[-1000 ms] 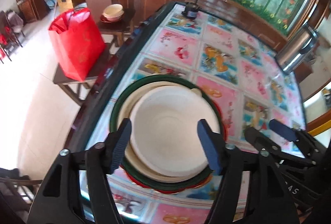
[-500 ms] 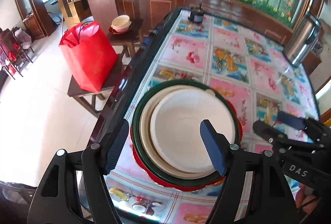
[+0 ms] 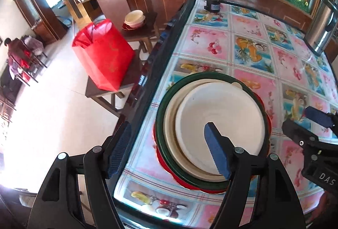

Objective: Organize plates and bowls

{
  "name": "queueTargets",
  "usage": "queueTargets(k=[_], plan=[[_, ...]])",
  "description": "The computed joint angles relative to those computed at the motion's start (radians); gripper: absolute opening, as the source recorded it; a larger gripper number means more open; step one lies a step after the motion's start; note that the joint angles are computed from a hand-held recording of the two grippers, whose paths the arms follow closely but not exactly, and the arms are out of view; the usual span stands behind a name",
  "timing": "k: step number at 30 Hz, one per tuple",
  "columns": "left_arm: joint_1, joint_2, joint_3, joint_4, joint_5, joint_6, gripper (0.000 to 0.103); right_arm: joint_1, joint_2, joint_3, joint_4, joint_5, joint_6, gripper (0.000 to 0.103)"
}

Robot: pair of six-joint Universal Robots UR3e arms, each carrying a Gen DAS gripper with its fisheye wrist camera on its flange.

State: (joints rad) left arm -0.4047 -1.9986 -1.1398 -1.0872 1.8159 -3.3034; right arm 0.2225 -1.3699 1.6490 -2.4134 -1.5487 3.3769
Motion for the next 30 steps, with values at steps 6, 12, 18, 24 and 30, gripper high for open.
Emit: queueTargets(k=[6,12,18,24,30], plan=[[0.009,0.001,0.010,-0.028,-0.066,0.039,0.072,-0.002,0.000,0.000,0.000,-0.001,-0.004,0.071],[0.018,0.031,-0.031,0.018,-0.106,0.015,0.072,-0.003,0.001,-0.002,0.001,0.000,-0.013,0.071],[0.021,0.028,-0.012,-0.002,-0.116,0.009,0.072,0.000,0.003,-0.014,0.009,0.002,-0.016,0.071],[0.011,0.014,0.002,-0.020,-0.084,0.013,0.072,0.015,0.019,-0.041,0.018,-0.003,-0.023,0.071],[0.016,0.034,-0.042,0.029,-0.107,0.014,0.072,0.028,0.028,-0.047,0.022,-0.002,-0.022,0.071]])
